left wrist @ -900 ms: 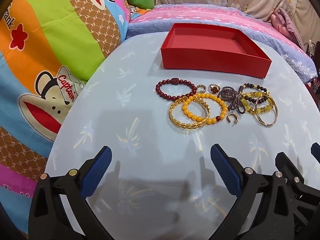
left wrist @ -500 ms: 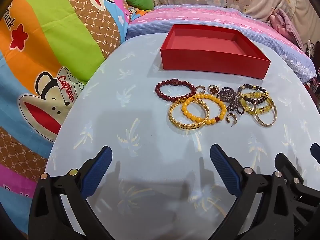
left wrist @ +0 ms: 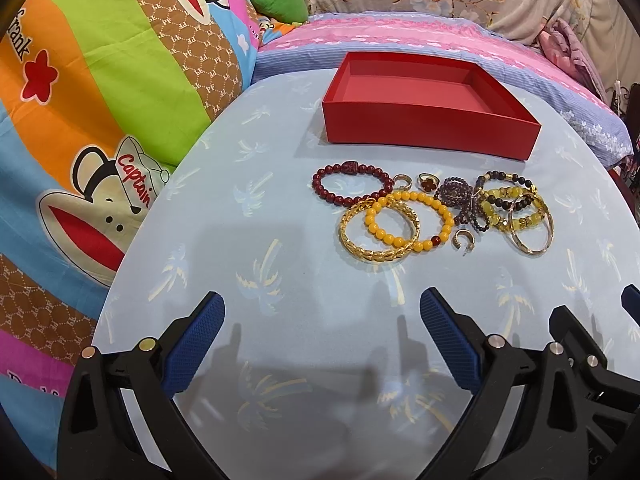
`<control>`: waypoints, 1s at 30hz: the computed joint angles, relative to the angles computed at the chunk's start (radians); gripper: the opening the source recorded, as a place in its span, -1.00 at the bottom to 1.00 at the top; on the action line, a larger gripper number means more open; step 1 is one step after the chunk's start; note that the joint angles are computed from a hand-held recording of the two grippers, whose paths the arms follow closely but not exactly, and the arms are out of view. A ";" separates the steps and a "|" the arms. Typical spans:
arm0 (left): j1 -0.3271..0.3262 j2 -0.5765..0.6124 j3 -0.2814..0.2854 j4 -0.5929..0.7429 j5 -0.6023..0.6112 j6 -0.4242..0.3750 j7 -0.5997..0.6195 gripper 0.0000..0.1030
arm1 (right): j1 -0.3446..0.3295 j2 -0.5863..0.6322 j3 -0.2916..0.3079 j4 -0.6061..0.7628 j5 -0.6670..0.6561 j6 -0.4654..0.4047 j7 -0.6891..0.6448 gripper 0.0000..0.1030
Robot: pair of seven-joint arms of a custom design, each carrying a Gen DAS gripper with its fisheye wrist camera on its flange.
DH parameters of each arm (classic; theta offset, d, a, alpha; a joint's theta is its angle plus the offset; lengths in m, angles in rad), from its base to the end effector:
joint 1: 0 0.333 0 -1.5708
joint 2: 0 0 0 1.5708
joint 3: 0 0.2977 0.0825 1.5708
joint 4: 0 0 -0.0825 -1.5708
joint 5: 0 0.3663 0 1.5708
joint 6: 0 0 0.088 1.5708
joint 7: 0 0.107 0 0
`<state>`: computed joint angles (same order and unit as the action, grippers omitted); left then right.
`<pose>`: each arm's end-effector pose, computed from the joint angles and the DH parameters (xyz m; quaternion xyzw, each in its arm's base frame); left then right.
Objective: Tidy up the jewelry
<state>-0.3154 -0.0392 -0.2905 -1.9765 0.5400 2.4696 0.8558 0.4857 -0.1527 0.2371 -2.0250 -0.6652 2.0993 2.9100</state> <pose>0.4689 -0.3288 0.5307 -0.5853 0.7386 -0.2224 0.2499 0.4089 0.3288 0.5338 -0.5470 0.7687 -0.2810 0.1759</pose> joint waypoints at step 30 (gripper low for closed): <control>0.001 0.001 0.001 0.000 -0.002 0.004 0.001 0.82 | 0.003 0.004 0.000 0.004 -0.003 -0.004 0.002 0.77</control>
<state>-0.3143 -0.0386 -0.2891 -1.9762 0.5384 2.4736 0.8564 0.4883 -0.1488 0.2375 -2.0209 -0.6680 2.0949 2.9119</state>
